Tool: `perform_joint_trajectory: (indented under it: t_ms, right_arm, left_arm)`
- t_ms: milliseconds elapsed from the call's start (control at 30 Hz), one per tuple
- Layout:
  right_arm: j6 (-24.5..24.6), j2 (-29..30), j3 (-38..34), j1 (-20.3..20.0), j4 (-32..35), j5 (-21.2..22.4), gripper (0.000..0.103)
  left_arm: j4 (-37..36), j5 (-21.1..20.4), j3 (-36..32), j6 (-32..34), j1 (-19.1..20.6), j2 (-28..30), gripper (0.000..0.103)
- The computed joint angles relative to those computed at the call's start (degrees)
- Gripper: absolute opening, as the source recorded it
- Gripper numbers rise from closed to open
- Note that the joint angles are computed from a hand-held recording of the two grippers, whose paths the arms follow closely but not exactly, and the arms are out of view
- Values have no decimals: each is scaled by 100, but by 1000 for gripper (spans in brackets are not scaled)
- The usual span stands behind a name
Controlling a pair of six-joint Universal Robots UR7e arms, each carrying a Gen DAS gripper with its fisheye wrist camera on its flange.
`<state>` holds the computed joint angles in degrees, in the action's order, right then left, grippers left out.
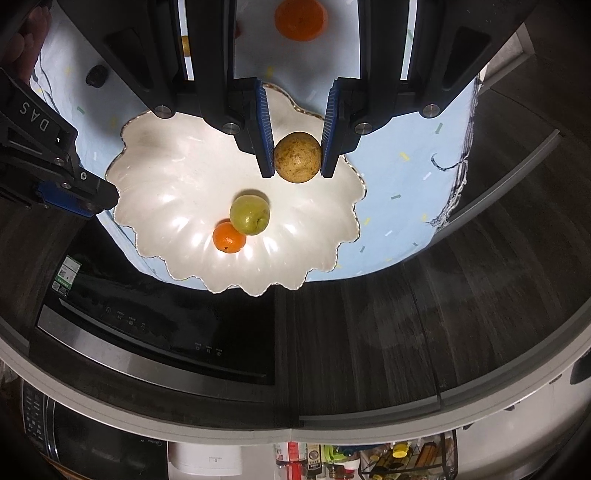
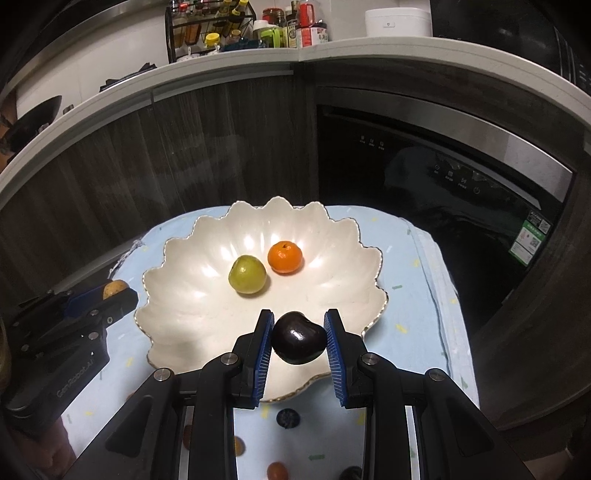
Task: Organize fruits
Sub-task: 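Carry the brown fruit and dark plum in both tools over the white bowl, then open both tools to drop the brown fruit and plum into the bowl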
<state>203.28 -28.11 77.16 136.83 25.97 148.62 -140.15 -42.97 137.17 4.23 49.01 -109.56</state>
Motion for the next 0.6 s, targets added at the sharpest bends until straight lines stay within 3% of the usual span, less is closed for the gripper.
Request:
perform_joint_trajectory:
  t_ms: [600]
  right_arm:
    - [17, 190, -89, -373, 186, -386, 30]
  left_arm:
    - [-318, -248, -87, 284, 421, 506, 26]
